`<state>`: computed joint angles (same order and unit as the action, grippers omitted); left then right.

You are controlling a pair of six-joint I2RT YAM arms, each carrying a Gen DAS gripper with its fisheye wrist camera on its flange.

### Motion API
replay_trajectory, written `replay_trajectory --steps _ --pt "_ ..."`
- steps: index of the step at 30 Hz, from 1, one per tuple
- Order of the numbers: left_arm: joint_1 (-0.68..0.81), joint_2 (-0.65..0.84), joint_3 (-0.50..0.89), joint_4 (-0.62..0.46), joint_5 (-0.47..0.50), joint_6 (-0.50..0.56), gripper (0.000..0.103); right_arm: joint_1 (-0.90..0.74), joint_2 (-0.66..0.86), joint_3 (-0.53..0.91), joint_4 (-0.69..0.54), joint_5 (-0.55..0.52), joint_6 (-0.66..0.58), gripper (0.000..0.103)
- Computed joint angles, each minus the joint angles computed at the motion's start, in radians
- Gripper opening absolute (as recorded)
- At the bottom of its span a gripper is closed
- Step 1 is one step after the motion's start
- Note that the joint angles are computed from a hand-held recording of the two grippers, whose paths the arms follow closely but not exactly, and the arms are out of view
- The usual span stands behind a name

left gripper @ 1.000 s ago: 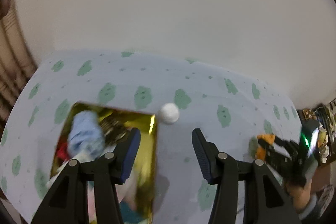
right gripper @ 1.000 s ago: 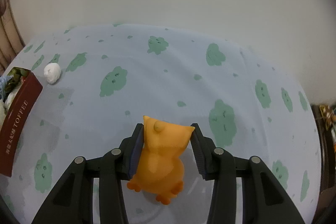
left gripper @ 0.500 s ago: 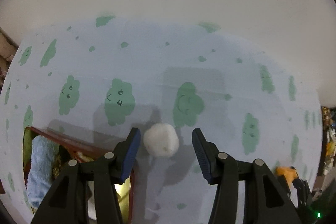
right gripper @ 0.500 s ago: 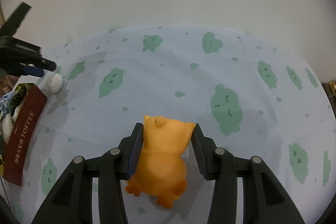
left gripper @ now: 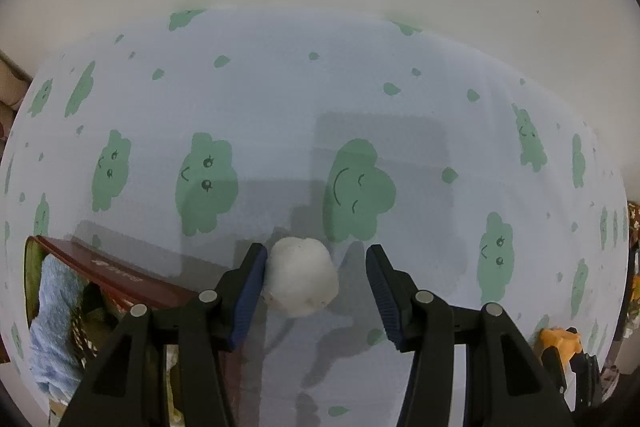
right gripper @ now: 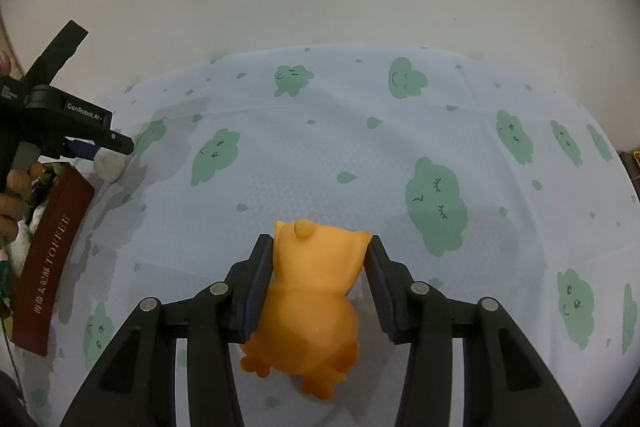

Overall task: Organize soft objects
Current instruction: 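Grasp the white fluffy ball with the left tool while the right tool holds the orange toy, then carry the white fluffy ball over the gold tin with the left tool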

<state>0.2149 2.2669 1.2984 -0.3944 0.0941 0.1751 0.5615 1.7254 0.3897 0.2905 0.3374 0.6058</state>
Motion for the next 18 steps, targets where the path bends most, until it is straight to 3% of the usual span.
replay_trajectory --steps 1,2,10,18 --pt "0.0 -0.003 -0.01 0.014 -0.007 -0.004 0.042 0.0 0.001 0.0 0.0 -0.001 0.002 0.043" --pt "0.0 -0.006 -0.019 0.024 -0.015 -0.006 0.024 0.0 0.001 0.001 0.001 -0.003 0.003 0.043" --pt "0.043 -0.1 -0.103 0.037 0.039 0.031 0.023 -0.004 0.01 0.003 0.007 -0.005 0.001 0.043" --pt "0.086 -0.342 -0.25 0.011 0.103 0.104 0.023 -0.011 0.003 0.006 -0.001 -0.013 0.004 0.043"
